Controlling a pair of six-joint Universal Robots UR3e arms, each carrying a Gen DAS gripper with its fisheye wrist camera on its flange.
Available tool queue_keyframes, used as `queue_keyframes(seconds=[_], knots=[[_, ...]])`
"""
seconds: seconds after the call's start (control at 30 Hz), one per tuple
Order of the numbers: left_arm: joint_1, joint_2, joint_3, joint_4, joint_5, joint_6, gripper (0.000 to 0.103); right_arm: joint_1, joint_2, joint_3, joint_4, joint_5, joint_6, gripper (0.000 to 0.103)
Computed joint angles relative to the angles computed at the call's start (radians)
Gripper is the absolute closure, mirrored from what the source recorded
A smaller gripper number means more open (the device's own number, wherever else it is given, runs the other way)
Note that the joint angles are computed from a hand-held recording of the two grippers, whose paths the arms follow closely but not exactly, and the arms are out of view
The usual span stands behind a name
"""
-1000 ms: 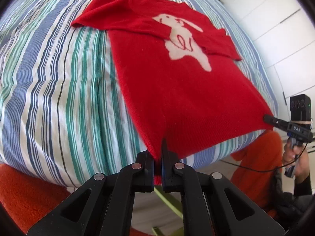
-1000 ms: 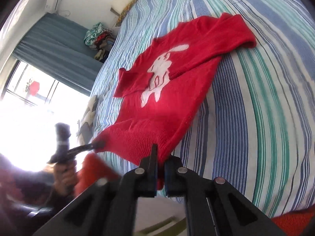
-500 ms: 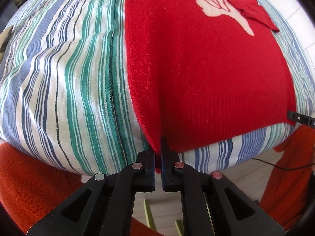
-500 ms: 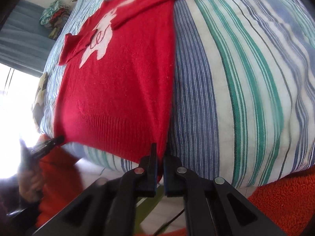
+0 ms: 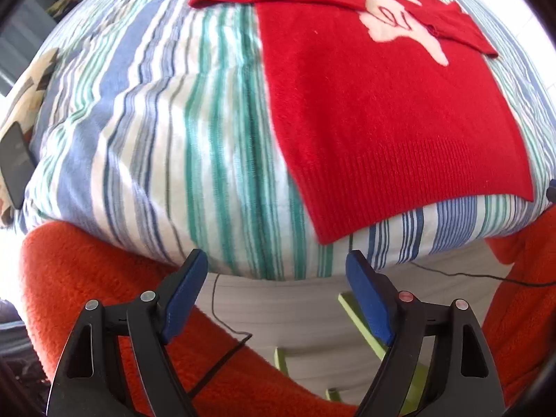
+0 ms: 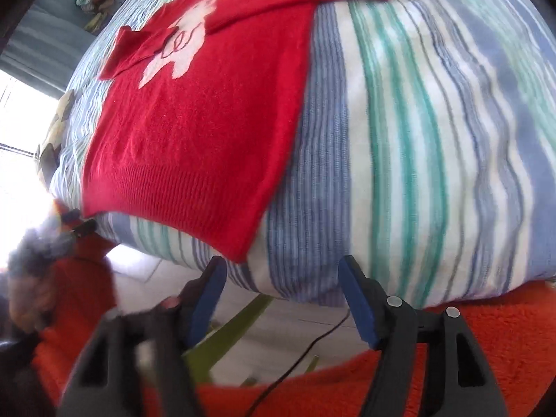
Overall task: Fold small clothes
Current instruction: 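Lift the hem with both grippers, shake the sweater out and lay it flat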
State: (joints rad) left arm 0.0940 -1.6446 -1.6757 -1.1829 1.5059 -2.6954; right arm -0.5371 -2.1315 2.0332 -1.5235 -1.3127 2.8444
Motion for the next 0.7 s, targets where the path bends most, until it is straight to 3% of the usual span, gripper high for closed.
queue_keyframes(seconds=[0.1, 0.17, 0.33, 0.53, 0.57, 0.63, 0.67, 0.7], knots=[[0.065, 0.047, 0.019, 0.028, -0.021, -0.028, 0.02, 0.089, 0.057, -0.117, -0.113, -0.199, -0.023, 0.036], [0.089, 0.044, 0.059, 0.04, -0.049, -0.072, 0.02, 0.143, 0.158, -0.214, -0.223, -0.253, -0.058, 0.036], [0.101, -0.016, 0.146, 0.045, -0.125, -0.167, 0.02, 0.286, 0.524, -0.438, -0.514, -0.095, -0.126, 0.036], [0.119, 0.061, 0.052, 0.066, -0.114, -0.159, 0.019, 0.485, 1.072, -0.71, -0.81, -0.22, -0.101, 0.037], [0.125, 0.06, 0.044, 0.065, -0.105, -0.158, 0.019, 0.493, 1.124, -0.74, -0.817, -0.239, -0.092, 0.04], [0.144, 0.066, 0.027, 0.056, -0.092, -0.155, 0.02, 0.457, 1.129, -0.704, -0.886, -0.193, -0.051, 0.069], [0.155, 0.07, 0.017, 0.057, -0.088, -0.151, 0.02, 0.427, 1.107, -0.682, -0.905, -0.167, -0.016, 0.095], [0.162, 0.075, 0.005, 0.063, -0.082, -0.148, 0.02, 0.381, 1.063, -0.641, -0.928, -0.132, 0.03, 0.095]])
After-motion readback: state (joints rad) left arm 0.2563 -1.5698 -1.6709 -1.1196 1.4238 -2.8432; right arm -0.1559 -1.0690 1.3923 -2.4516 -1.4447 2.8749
